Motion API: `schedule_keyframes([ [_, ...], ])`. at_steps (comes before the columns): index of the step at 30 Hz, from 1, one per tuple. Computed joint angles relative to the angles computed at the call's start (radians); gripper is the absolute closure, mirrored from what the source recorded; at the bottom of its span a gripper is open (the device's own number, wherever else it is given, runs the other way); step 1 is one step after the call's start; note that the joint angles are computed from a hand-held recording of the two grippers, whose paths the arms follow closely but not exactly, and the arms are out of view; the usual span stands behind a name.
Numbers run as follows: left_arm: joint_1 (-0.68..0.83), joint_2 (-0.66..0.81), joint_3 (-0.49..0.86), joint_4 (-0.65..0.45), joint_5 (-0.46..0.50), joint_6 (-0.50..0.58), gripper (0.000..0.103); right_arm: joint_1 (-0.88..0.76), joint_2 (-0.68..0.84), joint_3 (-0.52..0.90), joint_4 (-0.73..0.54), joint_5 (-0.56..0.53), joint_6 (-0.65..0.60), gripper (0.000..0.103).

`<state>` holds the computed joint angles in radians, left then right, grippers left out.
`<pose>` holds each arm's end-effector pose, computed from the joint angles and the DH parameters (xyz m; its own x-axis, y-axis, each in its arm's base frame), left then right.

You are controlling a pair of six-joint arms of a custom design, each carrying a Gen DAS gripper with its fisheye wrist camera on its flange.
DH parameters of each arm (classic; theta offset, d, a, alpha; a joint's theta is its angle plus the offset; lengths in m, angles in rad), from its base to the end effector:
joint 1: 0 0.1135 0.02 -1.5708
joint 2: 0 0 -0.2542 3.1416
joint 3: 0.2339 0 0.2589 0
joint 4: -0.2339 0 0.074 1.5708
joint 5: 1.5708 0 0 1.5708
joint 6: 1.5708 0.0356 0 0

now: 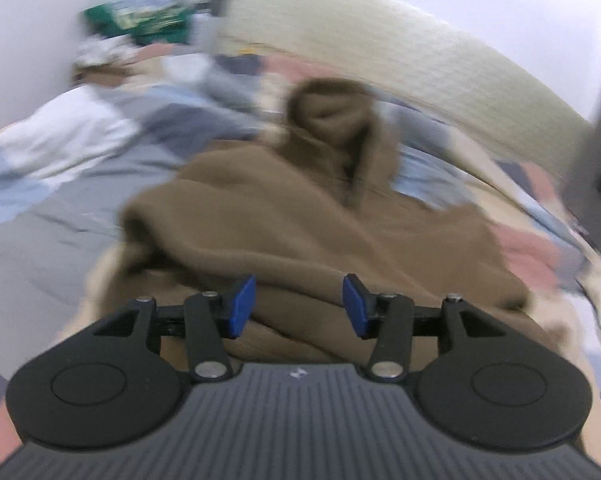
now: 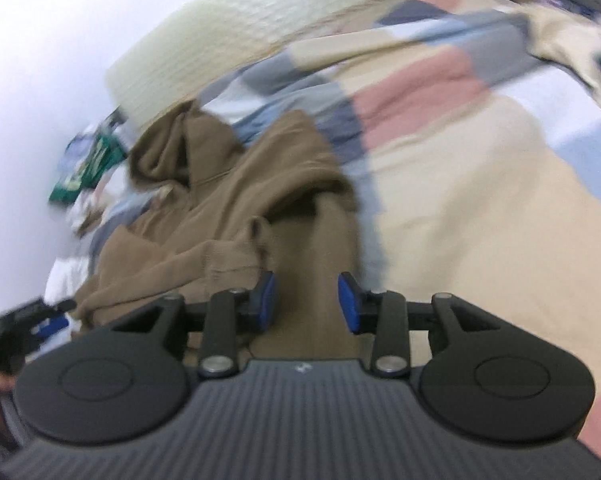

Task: Fold large clothes

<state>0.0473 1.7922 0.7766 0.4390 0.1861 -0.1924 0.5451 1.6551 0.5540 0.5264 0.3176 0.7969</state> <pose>0.3509 0.0100 0.1197 -0.5553 -0.2144 -0.8036 0.0024 0.9658 -0.2593 0.2618 0.1457 0.1108 -0.5168 0.4812 -0.7081 0.1448 0.8643 0.4817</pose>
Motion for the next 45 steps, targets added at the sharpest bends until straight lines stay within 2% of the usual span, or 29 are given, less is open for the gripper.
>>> schedule_keyframes([
  [3,-0.106,-0.051,-0.055,-0.039,0.077,-0.013,0.049,0.012,-0.086,-0.074,0.000,0.054,0.055,0.065],
  [6,-0.237,-0.044,-0.076,-0.060,0.138,-0.030,0.049,0.002,-0.134,-0.146,0.070,0.065,0.086,0.065],
  [12,-0.508,0.098,-0.011,-0.060,0.151,0.043,0.040,-0.096,-0.097,-0.181,0.156,-0.017,0.106,0.065],
  [16,-0.650,0.202,0.044,-0.053,0.010,0.131,0.040,-0.158,-0.071,-0.206,0.224,-0.091,0.141,0.064],
  [18,-0.691,0.228,0.036,-0.003,-0.075,0.176,0.054,-0.173,-0.060,-0.213,0.247,-0.115,0.146,0.065],
  [20,-0.676,0.213,0.014,0.030,-0.084,0.176,0.082,-0.186,-0.036,-0.208,0.268,-0.153,0.141,0.064],
  [22,-0.603,0.184,0.012,0.025,0.000,0.104,0.087,-0.197,-0.010,-0.196,0.284,-0.212,0.141,0.064],
  [25,-0.472,0.148,0.020,0.028,0.148,0.012,0.089,-0.190,0.020,-0.163,0.279,-0.276,0.116,0.062],
  [28,-0.340,0.145,0.046,0.039,0.281,-0.096,0.089,-0.169,0.054,-0.137,0.311,-0.344,0.077,0.044],
  [31,-0.217,0.200,0.109,0.041,0.414,-0.206,0.089,-0.157,0.117,-0.109,0.380,-0.454,0.083,0.042],
  [34,-0.149,0.251,0.169,0.006,0.522,-0.275,0.089,-0.123,0.177,-0.061,0.391,-0.525,0.063,0.042],
  [36,-0.135,0.268,0.187,-0.002,0.553,-0.303,0.089,-0.096,0.219,-0.025,0.409,-0.568,0.044,0.042],
  [38,-0.123,0.281,0.202,-0.002,0.565,-0.315,0.089,-0.069,0.253,0.016,0.411,-0.600,0.012,0.035],
  [42,-0.093,0.307,0.204,0.061,0.575,-0.404,0.089,-0.007,0.255,0.075,0.287,-0.430,-0.045,0.034],
  [45,-0.083,0.281,0.187,0.080,0.552,-0.413,0.090,-0.021,0.269,0.073,0.296,-0.427,-0.029,0.034],
])
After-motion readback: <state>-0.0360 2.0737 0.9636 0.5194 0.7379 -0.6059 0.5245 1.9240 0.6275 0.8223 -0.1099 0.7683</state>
